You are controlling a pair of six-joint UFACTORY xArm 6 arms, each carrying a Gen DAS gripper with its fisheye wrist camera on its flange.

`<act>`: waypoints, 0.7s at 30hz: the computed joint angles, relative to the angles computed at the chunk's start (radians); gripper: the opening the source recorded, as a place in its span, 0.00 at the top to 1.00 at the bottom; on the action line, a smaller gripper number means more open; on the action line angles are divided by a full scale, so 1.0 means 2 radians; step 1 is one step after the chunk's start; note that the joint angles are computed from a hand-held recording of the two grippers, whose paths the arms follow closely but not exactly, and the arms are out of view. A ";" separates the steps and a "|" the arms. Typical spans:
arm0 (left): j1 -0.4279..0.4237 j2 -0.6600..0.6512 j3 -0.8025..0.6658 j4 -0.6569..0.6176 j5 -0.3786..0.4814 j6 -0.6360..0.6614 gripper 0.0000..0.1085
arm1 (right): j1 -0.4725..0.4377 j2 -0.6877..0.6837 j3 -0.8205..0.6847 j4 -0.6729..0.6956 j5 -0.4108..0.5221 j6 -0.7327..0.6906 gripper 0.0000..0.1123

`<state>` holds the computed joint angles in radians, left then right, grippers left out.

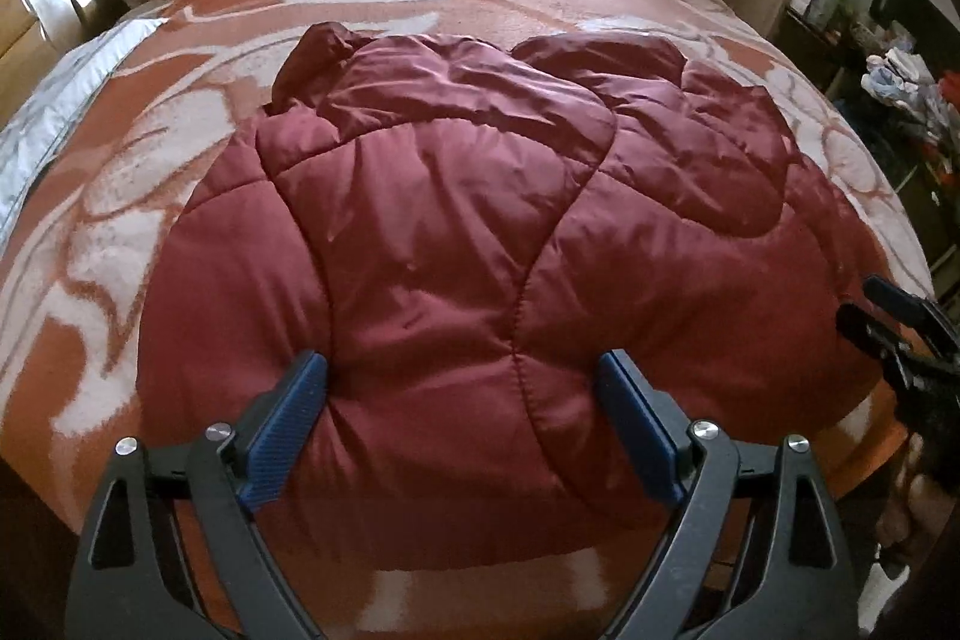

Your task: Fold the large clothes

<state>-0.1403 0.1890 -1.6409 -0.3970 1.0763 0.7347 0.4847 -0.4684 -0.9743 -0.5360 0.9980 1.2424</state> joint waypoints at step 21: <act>-0.010 -0.016 0.003 0.017 -0.021 -0.019 0.11 | -0.074 0.000 0.051 0.043 -0.062 -0.021 0.22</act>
